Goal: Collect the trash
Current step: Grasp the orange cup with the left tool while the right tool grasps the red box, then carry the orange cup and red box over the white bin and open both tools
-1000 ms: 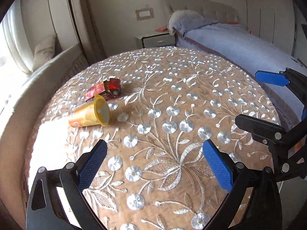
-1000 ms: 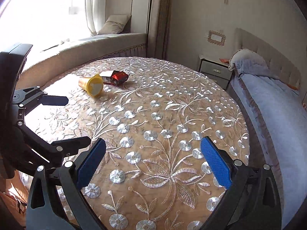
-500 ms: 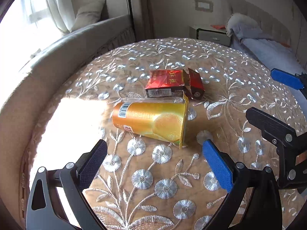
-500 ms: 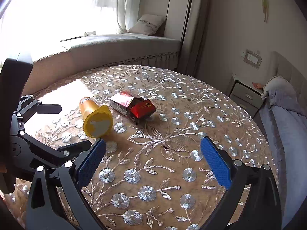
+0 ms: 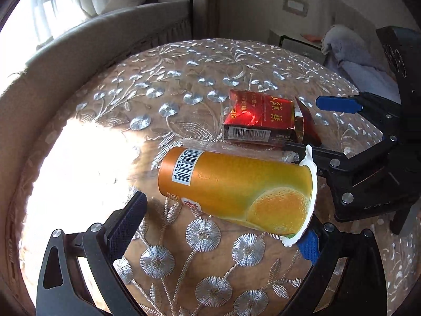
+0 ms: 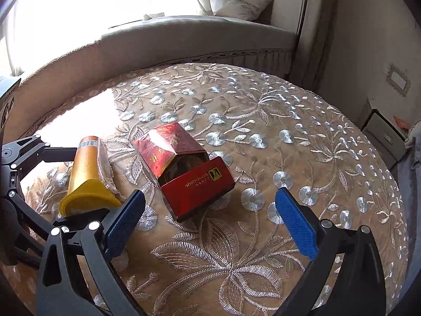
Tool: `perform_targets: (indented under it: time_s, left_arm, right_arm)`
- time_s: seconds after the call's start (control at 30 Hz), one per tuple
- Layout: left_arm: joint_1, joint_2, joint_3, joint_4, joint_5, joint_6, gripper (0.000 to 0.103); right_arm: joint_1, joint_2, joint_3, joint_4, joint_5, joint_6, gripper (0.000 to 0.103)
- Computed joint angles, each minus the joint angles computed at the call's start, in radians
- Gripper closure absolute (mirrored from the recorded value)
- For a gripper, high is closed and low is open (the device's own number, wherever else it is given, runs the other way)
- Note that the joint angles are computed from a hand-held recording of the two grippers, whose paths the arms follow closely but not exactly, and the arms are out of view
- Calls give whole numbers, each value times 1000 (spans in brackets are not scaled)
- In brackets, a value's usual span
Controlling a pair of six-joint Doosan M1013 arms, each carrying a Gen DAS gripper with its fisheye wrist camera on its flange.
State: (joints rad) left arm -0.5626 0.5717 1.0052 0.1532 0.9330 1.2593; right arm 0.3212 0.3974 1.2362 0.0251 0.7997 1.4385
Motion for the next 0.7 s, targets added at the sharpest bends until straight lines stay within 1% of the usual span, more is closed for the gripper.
perform_targets:
  time_s: [0.03,0.1,0.17,0.2,0.23,0.27,0.3,0.37,0.43,0.47,0.53,0.6,0.7]
  left_arm:
    - [4,0,0,2,-4,7,5]
    - [14,3,-5,-10,-4,36,6]
    - [22,6,-9,-17,-10,50,8]
    - [27,4,-5,-32,-23,66,15]
    - [30,2,-3,-38,-31,72,20]
    - [34,3,-6,-54,-31,92,20]
    - [37,6,-9,-69,-33,112,21]
    - [41,8,-13,-90,-34,143,21]
    - [49,9,-15,-135,-43,182,21]
    - [51,8,-13,-150,-45,199,21]
    - [53,-8,12,-164,-74,218,21]
    - [49,-36,53,-152,-121,220,21]
    - [47,-87,121,-176,-187,261,21]
  right_arm:
    - [-3,16,-21,23,26,-20,5]
    - [4,43,-58,-15,61,-1,5]
    - [5,47,-64,16,46,-27,5]
    - [7,45,-63,24,36,-30,5]
    - [7,48,-67,51,46,-40,8]
    - [6,51,-73,66,58,-38,22]
    - [10,49,-69,55,53,-16,30]
    - [15,40,-57,47,44,1,37]
    - [21,28,-42,34,38,48,41]
    - [27,19,-28,13,25,73,41]
    - [40,6,-8,-22,8,106,41]
    - [48,-11,14,-42,-9,130,42]
    - [67,-48,57,-96,-41,186,42]
